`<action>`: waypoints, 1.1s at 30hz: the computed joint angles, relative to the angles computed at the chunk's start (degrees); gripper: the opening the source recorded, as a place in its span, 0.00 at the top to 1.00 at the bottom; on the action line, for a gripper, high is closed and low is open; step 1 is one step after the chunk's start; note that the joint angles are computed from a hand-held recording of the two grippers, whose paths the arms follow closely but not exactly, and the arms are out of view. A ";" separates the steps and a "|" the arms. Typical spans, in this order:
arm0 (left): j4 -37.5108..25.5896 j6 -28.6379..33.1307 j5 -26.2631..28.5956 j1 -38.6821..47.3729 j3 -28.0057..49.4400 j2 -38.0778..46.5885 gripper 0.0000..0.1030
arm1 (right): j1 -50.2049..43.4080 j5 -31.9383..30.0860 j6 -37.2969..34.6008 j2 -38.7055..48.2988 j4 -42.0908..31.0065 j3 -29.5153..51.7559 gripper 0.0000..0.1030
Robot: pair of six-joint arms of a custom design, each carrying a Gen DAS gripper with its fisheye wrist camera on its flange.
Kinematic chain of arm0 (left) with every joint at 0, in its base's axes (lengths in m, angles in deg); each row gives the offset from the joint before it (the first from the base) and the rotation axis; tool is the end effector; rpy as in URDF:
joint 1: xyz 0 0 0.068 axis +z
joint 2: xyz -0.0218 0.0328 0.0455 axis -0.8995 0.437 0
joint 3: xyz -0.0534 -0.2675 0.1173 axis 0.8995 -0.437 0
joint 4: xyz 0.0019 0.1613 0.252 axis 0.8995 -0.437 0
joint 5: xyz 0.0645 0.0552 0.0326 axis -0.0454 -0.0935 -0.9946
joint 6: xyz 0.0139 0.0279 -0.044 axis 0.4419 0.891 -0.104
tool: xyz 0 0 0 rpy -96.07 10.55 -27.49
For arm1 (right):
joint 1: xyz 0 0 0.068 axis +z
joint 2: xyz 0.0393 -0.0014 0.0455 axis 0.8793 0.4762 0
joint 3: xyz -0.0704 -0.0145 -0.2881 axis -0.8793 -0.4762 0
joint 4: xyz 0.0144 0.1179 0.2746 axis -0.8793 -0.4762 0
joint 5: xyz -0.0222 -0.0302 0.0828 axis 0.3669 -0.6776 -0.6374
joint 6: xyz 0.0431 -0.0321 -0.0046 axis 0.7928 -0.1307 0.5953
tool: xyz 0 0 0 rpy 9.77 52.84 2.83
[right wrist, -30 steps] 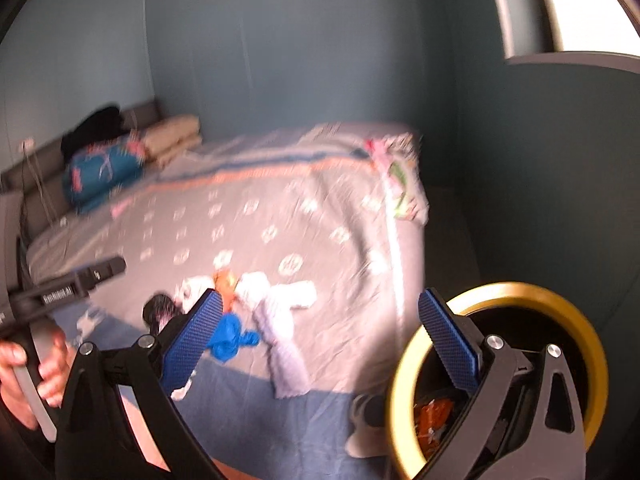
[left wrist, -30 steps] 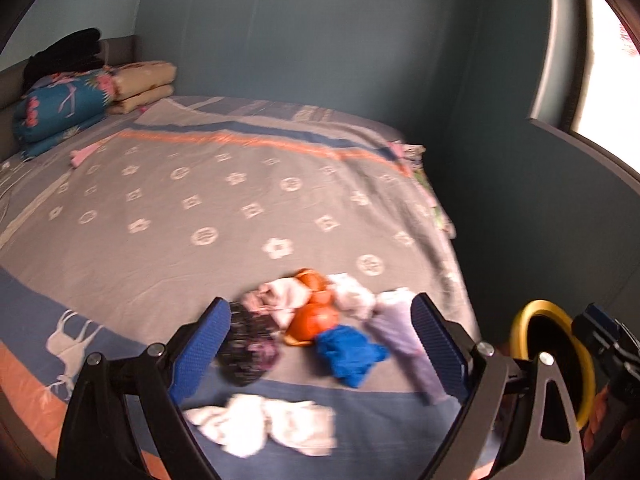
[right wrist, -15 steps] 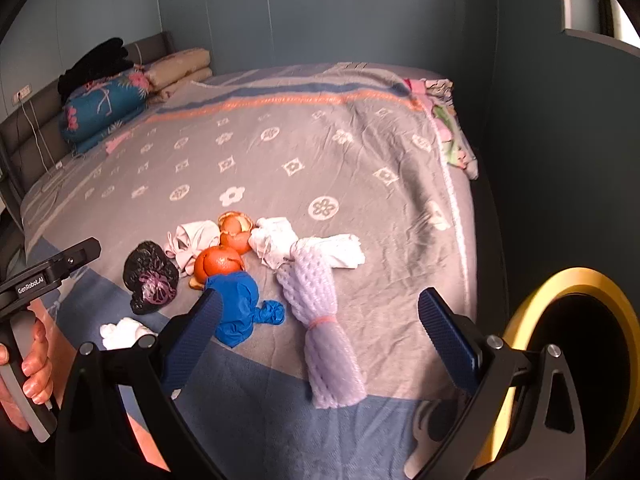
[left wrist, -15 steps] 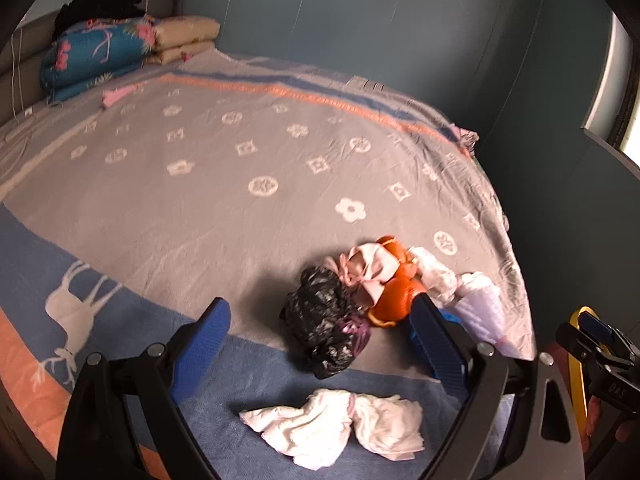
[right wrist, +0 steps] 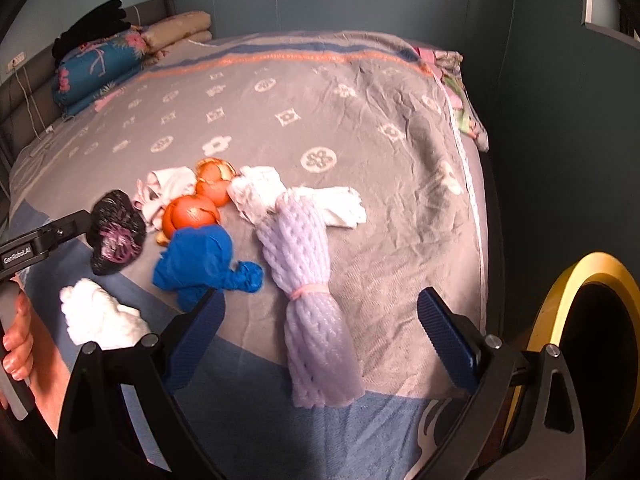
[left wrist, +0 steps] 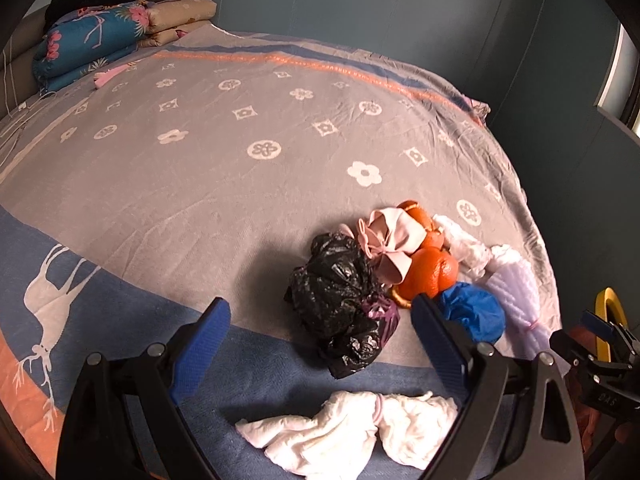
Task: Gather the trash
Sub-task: 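Move both open tools back over the bed toward the remaining trash, then grasp the black plastic bag with the left tool while the right tool grasps the lavender foam net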
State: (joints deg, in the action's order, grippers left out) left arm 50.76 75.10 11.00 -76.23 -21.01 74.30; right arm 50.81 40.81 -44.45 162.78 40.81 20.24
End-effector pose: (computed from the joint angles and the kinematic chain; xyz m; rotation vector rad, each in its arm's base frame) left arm 0.3584 -0.0844 0.1467 0.2581 2.4504 -0.3706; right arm 0.2620 -0.0507 0.1502 0.2501 2.4567 -0.1083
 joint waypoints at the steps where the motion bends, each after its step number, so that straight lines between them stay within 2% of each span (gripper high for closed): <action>1: -0.09 0.21 -0.22 -0.26 0.22 0.50 0.15 | 0.03 0.30 0.12 0.60 -0.04 0.21 0.14; 11: -0.08 0.96 -1.71 -1.15 2.26 4.50 0.16 | 0.13 2.03 1.35 7.38 0.82 2.19 0.21; 16: -0.06 1.87 -2.15 -1.70 2.37 4.98 0.28 | 0.28 2.42 1.29 9.00 1.45 2.44 0.24; 20: 0.15 2.97 -2.10 -2.54 2.28 5.34 0.39 | 0.80 2.79 1.63 10.79 1.56 3.03 0.33; 22: 0.55 3.52 -2.11 -2.93 1.97 5.11 0.51 | 0.88 2.51 1.57 11.31 1.47 3.12 0.37; 25: 1.73 4.33 -2.93 -3.67 0.89 4.20 0.59 | 1.00 2.49 1.81 12.13 1.28 3.32 0.47; 33: 2.57 4.55 -2.32 -3.63 0.05 3.28 0.67 | 1.17 2.34 1.77 12.71 2.44 2.89 0.65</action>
State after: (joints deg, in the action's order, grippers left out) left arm 53.33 79.65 8.68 -79.86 -20.96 77.59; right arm 51.98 43.16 -42.68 175.49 43.25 23.12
